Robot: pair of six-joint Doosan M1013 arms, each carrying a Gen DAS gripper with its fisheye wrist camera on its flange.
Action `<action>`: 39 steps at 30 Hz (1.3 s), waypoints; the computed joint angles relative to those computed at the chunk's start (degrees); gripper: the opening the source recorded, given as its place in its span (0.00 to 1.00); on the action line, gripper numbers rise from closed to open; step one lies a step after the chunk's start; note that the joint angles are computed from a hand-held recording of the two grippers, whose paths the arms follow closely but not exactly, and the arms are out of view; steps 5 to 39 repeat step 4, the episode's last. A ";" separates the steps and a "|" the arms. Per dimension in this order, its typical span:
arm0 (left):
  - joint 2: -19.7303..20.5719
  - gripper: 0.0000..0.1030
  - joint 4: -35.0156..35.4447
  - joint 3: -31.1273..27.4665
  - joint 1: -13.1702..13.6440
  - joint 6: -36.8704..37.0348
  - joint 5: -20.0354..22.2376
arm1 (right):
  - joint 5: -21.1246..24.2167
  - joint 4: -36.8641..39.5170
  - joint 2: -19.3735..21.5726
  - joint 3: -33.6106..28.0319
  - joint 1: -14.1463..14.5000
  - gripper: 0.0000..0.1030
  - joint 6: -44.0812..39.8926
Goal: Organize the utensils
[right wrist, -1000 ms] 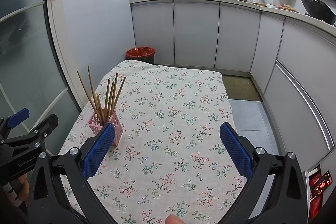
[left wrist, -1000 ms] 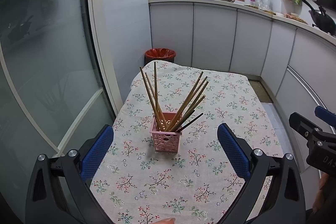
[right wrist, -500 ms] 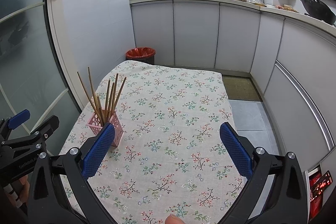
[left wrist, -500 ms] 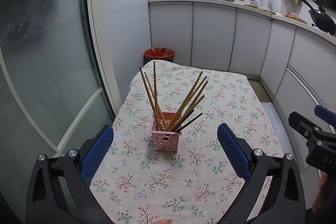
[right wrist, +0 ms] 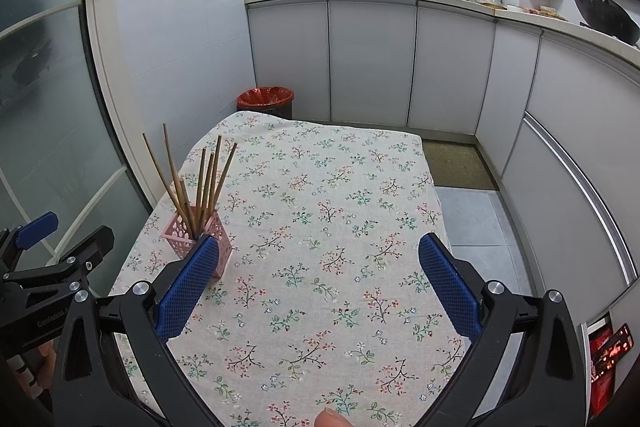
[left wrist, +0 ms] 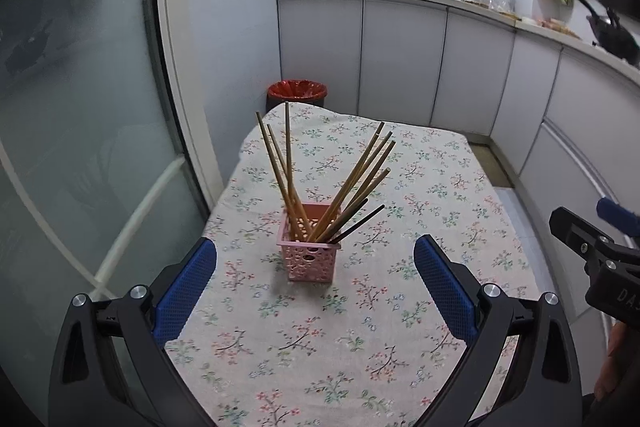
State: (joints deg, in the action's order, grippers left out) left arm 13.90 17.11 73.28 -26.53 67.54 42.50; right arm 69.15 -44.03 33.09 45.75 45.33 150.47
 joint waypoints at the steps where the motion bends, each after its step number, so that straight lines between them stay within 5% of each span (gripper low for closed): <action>1: 0.37 0.93 -0.31 0.33 0.47 -0.62 -1.04 | -0.01 0.23 0.01 -0.03 -0.14 0.93 0.01; 4: 2.85 0.93 -3.48 1.09 1.76 2.83 -2.81 | 0.12 1.39 0.38 -0.32 -0.73 0.93 0.19; 39: 2.85 0.93 -3.48 1.09 1.76 2.83 -2.81 | 0.12 1.39 0.38 -0.32 -0.73 0.93 0.19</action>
